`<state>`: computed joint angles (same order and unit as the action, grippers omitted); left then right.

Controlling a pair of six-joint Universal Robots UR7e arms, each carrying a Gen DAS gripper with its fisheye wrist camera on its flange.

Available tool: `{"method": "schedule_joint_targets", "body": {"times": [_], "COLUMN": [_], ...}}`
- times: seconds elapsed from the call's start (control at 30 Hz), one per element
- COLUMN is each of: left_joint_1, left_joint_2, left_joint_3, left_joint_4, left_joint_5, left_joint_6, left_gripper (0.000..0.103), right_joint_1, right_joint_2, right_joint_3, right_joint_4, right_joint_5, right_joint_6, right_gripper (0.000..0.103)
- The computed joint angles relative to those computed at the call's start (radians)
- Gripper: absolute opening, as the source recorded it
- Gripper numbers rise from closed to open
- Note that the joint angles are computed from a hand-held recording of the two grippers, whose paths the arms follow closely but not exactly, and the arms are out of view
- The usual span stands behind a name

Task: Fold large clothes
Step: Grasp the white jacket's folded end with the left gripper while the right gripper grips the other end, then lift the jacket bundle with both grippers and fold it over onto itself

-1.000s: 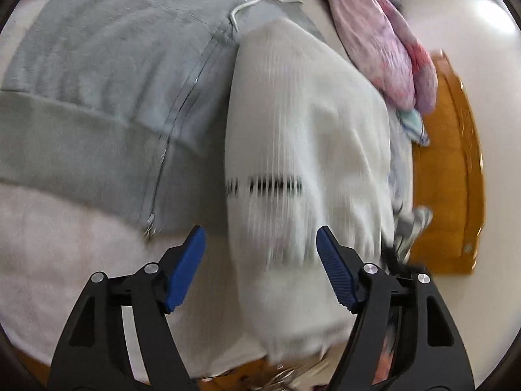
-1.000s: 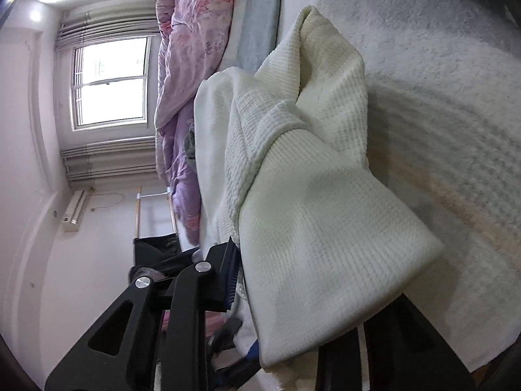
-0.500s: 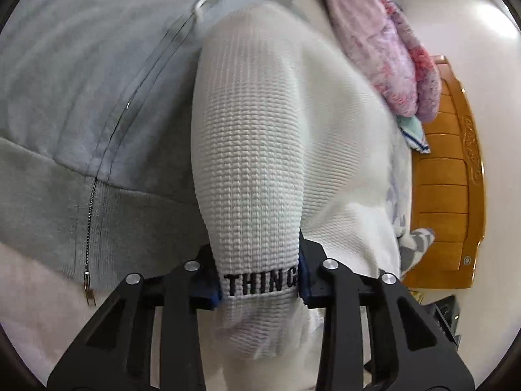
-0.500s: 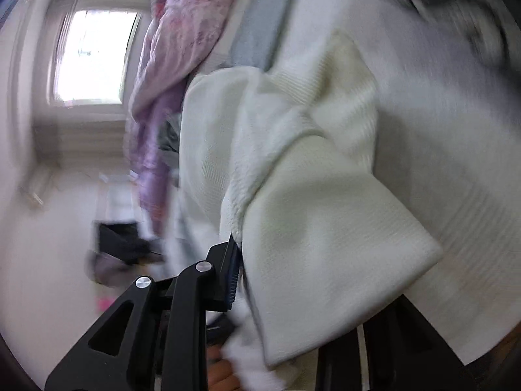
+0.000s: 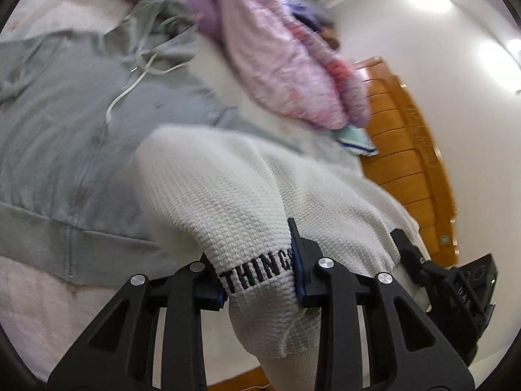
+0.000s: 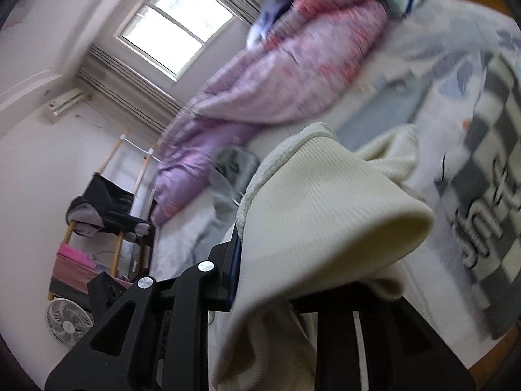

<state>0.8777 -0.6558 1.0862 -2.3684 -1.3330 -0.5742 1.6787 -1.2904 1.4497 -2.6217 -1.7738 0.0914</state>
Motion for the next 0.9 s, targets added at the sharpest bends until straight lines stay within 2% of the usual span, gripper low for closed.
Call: {"method": "schedule_joint_targets", "body": {"times": [0.13, 0.23, 0.4, 0.5, 0.57, 0.6, 0.67, 0.77, 0.83, 0.9], "left_joint_1": [-0.049, -0.096, -0.156, -0.190, -0.208, -0.217, -0.230, -0.233, -0.226, -0.214], "left_joint_2": [0.019, 0.089, 0.260, 0.379, 0.423, 0.440, 0.464, 0.521, 0.565, 0.575], "left_joint_3": [-0.052, -0.139, -0.359, -0.497, -0.528, -0.527, -0.506, -0.494, -0.500, -0.461], "left_joint_4": [-0.005, -0.025, -0.048, -0.124, -0.169, -0.184, -0.173, -0.037, 0.106, 0.171], "left_joint_5": [-0.017, -0.013, -0.019, -0.038, -0.041, -0.043, -0.030, -0.007, 0.015, 0.022], "left_joint_6": [0.046, 0.083, 0.089, 0.083, 0.094, 0.095, 0.090, 0.084, 0.030, -0.032], "left_gripper": [0.029, 0.029, 0.029, 0.029, 0.029, 0.029, 0.029, 0.030, 0.030, 0.032], "right_joint_1": [0.006, -0.019, -0.100, -0.169, -0.249, -0.282, -0.355, -0.482, -0.597, -0.661], "right_joint_2": [-0.058, -0.101, -0.140, -0.166, -0.209, -0.227, -0.267, -0.315, -0.312, -0.289], "right_joint_3": [-0.023, -0.036, -0.127, -0.173, -0.171, -0.163, -0.139, -0.054, -0.018, -0.012], "right_joint_4": [0.014, 0.009, 0.019, 0.027, 0.056, 0.073, 0.143, 0.223, 0.323, 0.399], "right_joint_5": [0.008, 0.046, 0.174, 0.282, 0.391, 0.413, 0.406, 0.358, 0.356, 0.367], "right_joint_6": [-0.021, -0.046, -0.126, -0.166, -0.174, -0.171, -0.164, -0.126, -0.084, -0.063], "right_gripper": [0.022, 0.022, 0.022, 0.022, 0.022, 0.022, 0.022, 0.022, 0.022, 0.022]}}
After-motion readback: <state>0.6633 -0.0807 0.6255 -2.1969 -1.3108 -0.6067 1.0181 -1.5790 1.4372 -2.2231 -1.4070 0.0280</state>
